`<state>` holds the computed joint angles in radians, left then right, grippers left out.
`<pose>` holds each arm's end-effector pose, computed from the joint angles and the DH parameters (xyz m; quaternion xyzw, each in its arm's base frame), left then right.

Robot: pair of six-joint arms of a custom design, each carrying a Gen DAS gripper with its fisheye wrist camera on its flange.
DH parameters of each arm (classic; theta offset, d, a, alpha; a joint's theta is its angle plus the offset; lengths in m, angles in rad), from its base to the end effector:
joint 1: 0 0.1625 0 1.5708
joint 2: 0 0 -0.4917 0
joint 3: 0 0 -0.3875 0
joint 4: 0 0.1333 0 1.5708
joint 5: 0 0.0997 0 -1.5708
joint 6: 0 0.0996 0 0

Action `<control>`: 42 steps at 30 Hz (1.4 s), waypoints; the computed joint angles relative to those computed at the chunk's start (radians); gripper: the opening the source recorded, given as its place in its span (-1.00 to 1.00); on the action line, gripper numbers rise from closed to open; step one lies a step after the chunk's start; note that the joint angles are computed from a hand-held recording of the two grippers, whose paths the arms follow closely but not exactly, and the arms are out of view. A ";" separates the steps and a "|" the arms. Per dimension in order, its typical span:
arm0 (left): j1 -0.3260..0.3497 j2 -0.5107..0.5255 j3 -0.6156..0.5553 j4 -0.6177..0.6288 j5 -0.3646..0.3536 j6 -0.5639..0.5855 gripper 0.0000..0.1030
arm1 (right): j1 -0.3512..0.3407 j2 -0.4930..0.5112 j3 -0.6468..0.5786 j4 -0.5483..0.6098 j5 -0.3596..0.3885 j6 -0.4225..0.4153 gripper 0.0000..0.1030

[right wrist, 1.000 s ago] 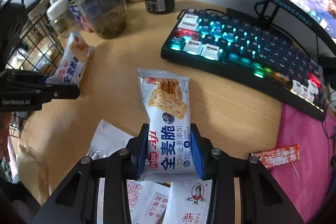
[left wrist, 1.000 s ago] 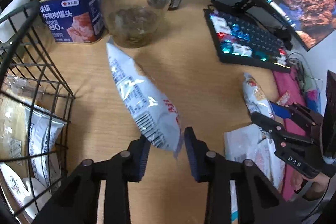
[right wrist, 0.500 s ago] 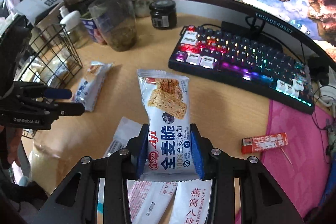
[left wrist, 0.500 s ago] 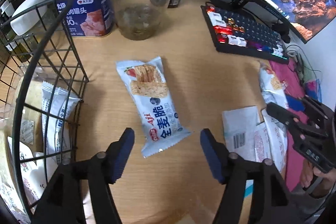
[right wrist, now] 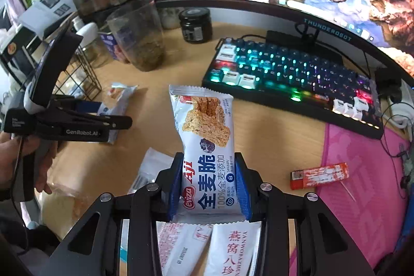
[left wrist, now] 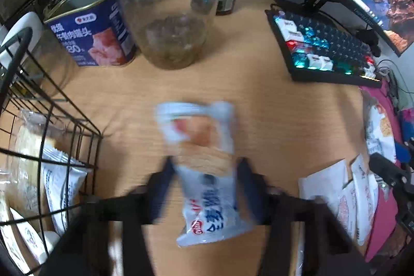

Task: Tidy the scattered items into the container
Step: 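Carry both cracker packets over the wire basket and open both tools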

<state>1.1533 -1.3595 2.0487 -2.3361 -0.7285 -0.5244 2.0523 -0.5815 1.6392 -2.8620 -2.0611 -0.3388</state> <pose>-0.0156 -0.5473 0.3383 -0.0643 0.9098 -0.2163 0.3483 0.4093 -0.5967 0.0326 0.3583 -0.8949 0.1299 0.2324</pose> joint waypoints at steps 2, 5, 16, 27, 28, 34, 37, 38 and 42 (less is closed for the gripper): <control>0.009 -0.001 -0.007 -0.008 -0.025 0.018 -0.21 | -0.001 0.001 0.001 -0.006 -0.002 0.001 -0.25; -0.003 -0.011 0.001 -0.018 -0.020 0.036 -0.22 | 0.000 -0.003 0.005 -0.014 -0.003 0.006 -0.25; -0.152 -0.156 0.060 0.009 0.023 0.048 -0.22 | 0.067 -0.033 0.043 -0.090 0.001 0.021 -0.25; -0.337 -0.476 0.087 0.461 0.259 -0.259 -0.22 | 0.217 0.042 -0.026 -0.143 0.113 0.041 -0.25; -0.341 -0.508 0.079 0.533 0.269 -0.311 -0.22 | 0.230 0.059 -0.042 -0.137 0.131 0.043 -0.25; -0.327 -0.630 0.058 0.798 0.297 -0.501 -0.22 | 0.296 0.174 -0.163 -0.059 0.177 0.072 -0.25; -0.326 -0.673 0.056 0.868 0.295 -0.545 -0.22 | 0.320 0.225 -0.208 -0.027 0.174 0.089 -0.25; -0.328 -0.685 0.054 0.889 0.291 -0.554 -0.22 | 0.325 0.237 -0.218 -0.021 0.171 0.097 -0.25; -0.326 -0.722 0.058 0.923 0.284 -0.569 -0.22 | 0.339 0.274 -0.255 0.017 0.158 0.115 -0.25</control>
